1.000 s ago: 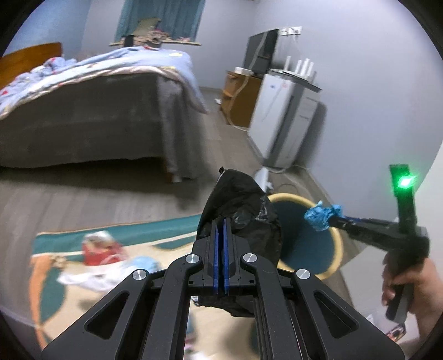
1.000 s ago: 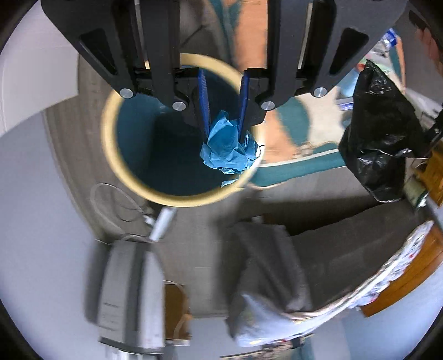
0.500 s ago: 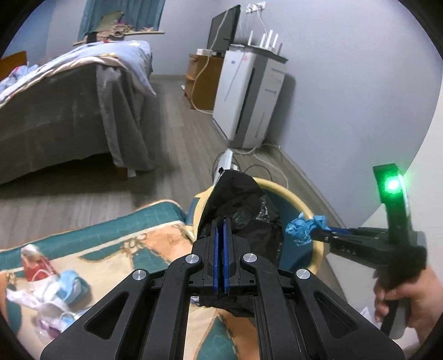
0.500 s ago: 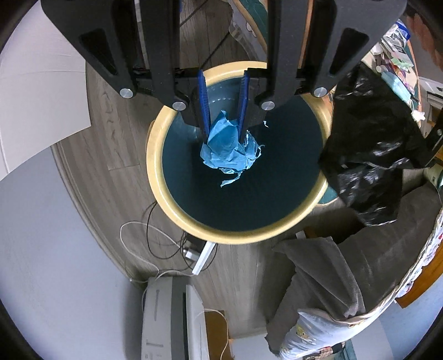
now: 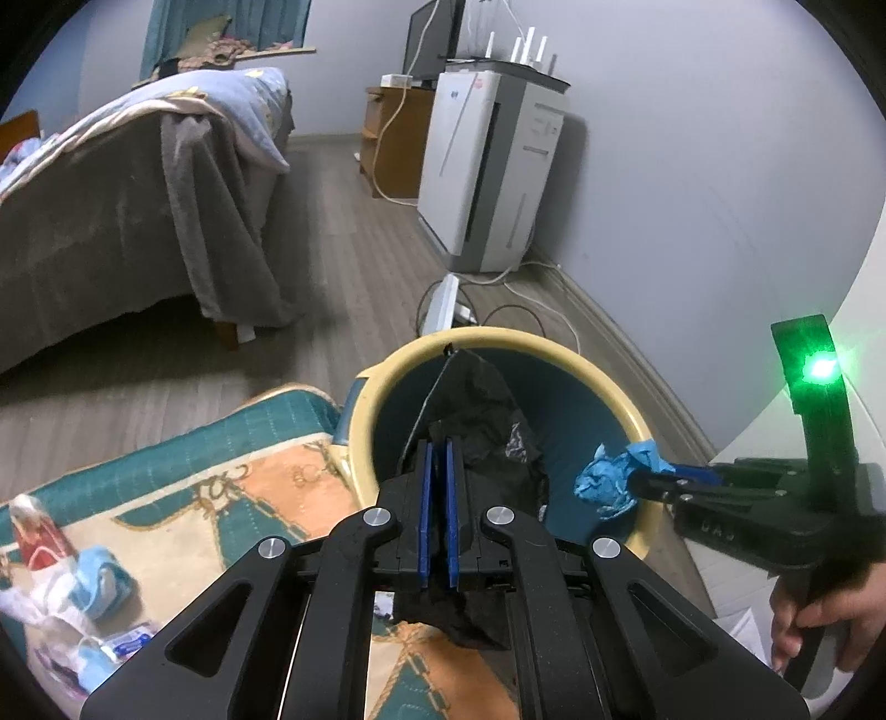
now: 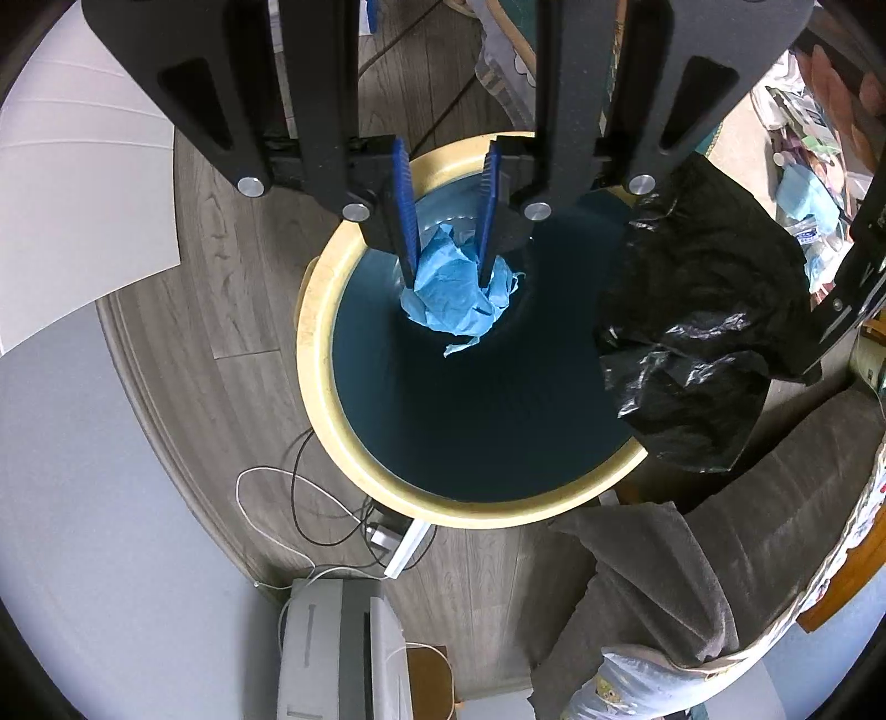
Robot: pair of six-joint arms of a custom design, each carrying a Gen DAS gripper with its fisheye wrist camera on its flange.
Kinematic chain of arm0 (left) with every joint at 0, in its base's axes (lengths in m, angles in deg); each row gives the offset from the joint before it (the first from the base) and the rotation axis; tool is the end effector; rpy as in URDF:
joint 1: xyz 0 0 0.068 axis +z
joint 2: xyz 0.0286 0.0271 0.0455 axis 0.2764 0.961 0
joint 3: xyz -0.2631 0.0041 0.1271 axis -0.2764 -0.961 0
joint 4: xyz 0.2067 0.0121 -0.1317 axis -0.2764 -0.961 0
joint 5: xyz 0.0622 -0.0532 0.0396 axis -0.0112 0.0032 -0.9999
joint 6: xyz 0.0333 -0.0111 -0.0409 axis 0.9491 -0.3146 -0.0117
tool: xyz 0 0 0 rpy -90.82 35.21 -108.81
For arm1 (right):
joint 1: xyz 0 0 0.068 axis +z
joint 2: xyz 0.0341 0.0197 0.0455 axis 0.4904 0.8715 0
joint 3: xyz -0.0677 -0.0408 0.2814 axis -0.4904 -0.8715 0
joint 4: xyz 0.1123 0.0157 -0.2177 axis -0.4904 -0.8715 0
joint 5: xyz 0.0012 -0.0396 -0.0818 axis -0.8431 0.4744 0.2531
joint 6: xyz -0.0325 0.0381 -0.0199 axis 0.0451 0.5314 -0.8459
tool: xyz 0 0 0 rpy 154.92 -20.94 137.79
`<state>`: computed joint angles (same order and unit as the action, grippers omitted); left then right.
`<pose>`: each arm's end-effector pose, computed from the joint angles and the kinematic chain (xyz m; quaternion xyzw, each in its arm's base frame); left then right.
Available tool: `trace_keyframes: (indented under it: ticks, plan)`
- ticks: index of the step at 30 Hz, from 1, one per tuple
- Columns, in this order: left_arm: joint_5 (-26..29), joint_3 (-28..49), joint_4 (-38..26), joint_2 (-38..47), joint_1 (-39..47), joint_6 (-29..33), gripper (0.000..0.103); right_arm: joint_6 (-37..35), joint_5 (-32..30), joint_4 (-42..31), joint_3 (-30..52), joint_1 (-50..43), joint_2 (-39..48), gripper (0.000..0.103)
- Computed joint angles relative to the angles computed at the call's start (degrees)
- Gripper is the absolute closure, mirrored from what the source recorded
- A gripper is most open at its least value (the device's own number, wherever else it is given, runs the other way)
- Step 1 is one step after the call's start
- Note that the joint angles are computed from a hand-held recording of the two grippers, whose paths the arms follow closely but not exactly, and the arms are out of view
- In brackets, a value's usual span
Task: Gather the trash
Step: 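Carry the black bag and blue glove over the bin and open both tools, then move both tools back over the trash on the mattress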
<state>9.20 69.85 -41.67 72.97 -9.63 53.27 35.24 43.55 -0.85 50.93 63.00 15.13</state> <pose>0.2955 -0.1500 0.1738 0.2300 0.8924 -0.1786 0.3448 0.2498 0.1554 0.1698 0.1524 0.9648 0.0219 0.2133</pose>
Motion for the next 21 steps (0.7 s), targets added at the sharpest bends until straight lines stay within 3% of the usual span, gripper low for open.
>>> trace_keyframes:
  ticks: [2,5,10,13,18,21]
  plan:
    - [0.3,0.3,0.1,0.3,-0.1,-0.2,0.089,-0.1,-0.1,0.0,0.1,-0.1,0.1,0.081]
    - [0.4,0.3,0.5,0.3,-0.1,-0.7,0.058,0.4,0.6,-0.1,0.2,0.2,-0.1,0.06]
    - [-0.4,-0.5,0.9,-0.3,-0.3,-0.5,0.049,0.6,1.2,-0.5,0.2,0.4,-0.5,0.056]
    - [-1.2,-1.4,1.4,-1.6,0.0,-0.5,0.032,1.2,1.8,-1.4,0.7,0.7,-1.0,0.048]
    - [-1.9,-2.9,1.0,-4.8,1.6,-0.7,0.014,2.5,4.3,-4.0,2.8,2.0,-2.1,0.023]
    - [-2.5,-4.5,0.6,-7.6,3.3,0.1,0.011,3.2,5.2,-5.7,4.9,3.1,-2.0,0.014]
